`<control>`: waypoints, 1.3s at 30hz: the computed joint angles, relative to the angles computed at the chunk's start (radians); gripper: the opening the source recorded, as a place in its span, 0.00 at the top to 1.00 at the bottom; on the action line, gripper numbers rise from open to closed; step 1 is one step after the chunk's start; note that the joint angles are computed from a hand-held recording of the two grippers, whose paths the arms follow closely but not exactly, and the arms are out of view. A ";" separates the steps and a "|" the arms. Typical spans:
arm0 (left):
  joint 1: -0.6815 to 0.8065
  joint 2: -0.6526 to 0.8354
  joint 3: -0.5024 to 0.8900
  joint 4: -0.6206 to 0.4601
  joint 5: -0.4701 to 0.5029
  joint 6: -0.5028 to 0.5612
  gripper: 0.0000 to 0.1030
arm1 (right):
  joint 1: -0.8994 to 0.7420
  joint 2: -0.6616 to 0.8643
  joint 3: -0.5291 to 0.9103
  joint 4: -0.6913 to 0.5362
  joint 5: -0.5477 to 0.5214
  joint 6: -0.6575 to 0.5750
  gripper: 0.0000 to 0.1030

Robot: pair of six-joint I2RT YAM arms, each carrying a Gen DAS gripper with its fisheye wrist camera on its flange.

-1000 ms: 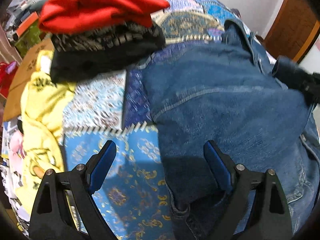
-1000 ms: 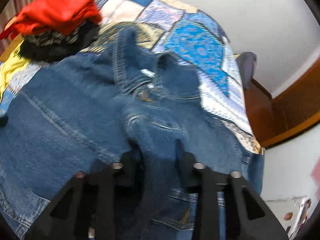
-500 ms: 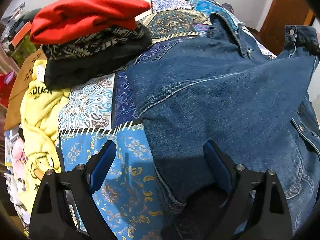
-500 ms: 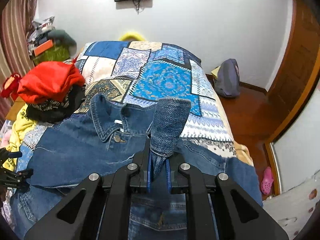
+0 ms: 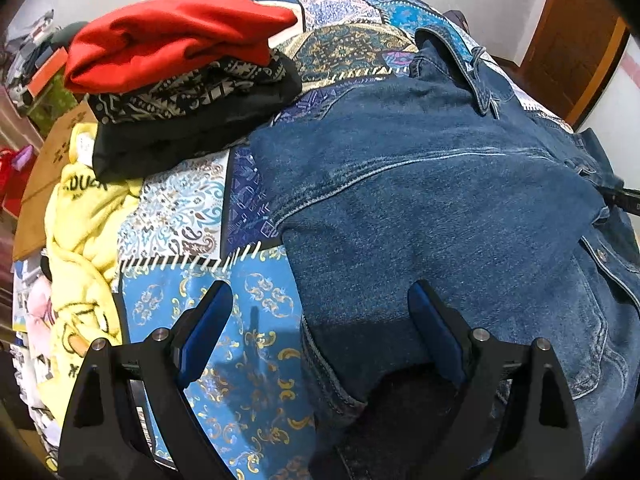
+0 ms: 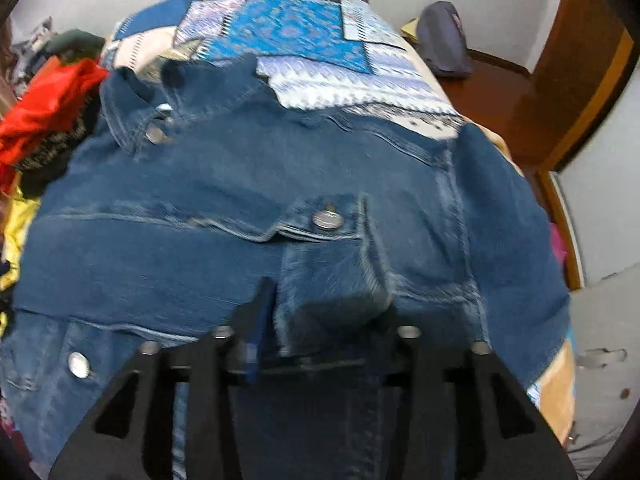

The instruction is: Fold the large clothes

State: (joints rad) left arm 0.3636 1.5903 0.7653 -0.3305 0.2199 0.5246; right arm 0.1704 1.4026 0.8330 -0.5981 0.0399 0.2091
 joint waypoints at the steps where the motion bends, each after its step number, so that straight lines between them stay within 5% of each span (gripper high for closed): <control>1: -0.003 -0.016 -0.010 0.010 -0.002 0.002 0.13 | -0.003 -0.007 0.002 -0.017 0.006 0.004 0.54; 12: -0.108 -0.284 -0.046 0.007 0.055 -0.038 0.13 | -0.110 -0.215 -0.007 -0.117 0.042 -0.066 0.54; 22: -0.284 -0.287 0.040 0.040 0.066 -0.202 0.13 | -0.404 -0.328 -0.042 -0.123 -0.022 -0.153 0.52; 32: -0.381 -0.140 0.111 0.037 0.042 -0.306 0.13 | -0.830 -0.068 -0.076 -0.029 -0.317 -0.176 0.52; 39: -0.377 -0.095 0.102 0.037 0.015 -0.323 0.13 | -0.897 0.102 -0.059 0.047 -0.443 -0.094 0.52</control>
State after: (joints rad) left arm -0.0135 1.4956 0.8673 -0.2932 0.2354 0.2016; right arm -0.7267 1.5051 0.7735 -0.5513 -0.4026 0.1150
